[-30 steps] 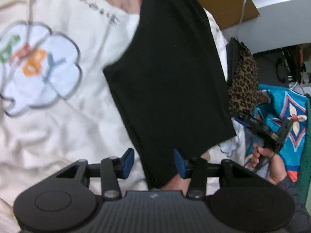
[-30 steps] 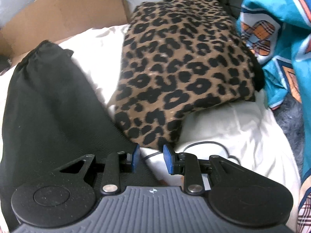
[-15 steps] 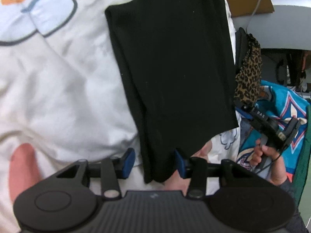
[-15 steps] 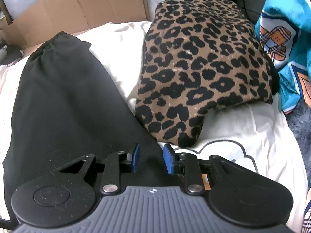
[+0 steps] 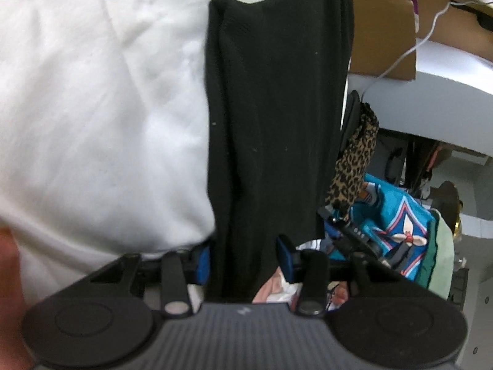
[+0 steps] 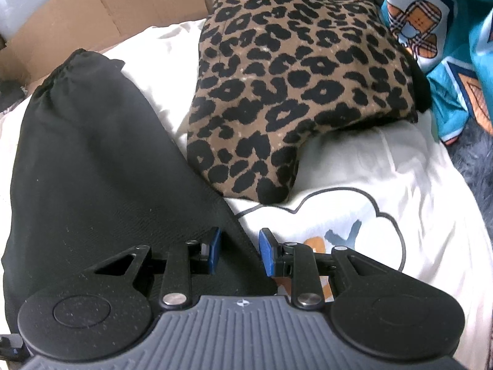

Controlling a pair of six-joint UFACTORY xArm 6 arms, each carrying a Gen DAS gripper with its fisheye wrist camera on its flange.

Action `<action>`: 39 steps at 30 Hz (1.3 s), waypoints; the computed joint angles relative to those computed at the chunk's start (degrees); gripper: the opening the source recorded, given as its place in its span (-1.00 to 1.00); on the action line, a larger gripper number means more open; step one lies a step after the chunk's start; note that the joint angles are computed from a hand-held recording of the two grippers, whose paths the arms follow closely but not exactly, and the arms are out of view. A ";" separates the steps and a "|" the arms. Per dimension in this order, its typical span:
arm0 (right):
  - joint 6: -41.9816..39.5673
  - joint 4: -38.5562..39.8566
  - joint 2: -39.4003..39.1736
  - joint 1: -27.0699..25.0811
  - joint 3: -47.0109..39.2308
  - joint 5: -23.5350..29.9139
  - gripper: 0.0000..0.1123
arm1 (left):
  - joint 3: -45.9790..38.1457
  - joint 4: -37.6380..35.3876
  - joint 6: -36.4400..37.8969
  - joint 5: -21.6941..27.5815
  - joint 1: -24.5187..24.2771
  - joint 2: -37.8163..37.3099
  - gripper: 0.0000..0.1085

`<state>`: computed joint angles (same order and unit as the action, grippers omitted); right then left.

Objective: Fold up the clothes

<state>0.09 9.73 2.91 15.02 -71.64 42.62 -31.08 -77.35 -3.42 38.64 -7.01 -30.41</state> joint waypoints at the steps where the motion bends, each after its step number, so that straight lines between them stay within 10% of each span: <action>1: -0.30 0.54 -0.23 -0.11 0.27 -0.06 -0.39 | -0.13 -0.70 0.36 -0.69 -0.47 0.35 -0.15; 4: -0.05 2.36 -0.99 -0.74 1.17 -0.15 -0.39 | -0.84 -3.03 1.21 -1.95 -1.52 1.79 -0.22; 6: 0.65 3.34 -1.33 -1.35 1.59 -0.04 -0.39 | -0.83 -3.26 0.91 -1.33 -1.25 2.05 -0.84; 39: -17.61 20.82 4.01 -5.63 -6.24 15.56 -0.18 | -1.85 15.17 -14.87 -1.87 0.26 -2.11 -0.90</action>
<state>-17.53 30.55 6.92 9.39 -77.89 58.18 -32.92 -62.18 -18.30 36.77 -6.75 -32.52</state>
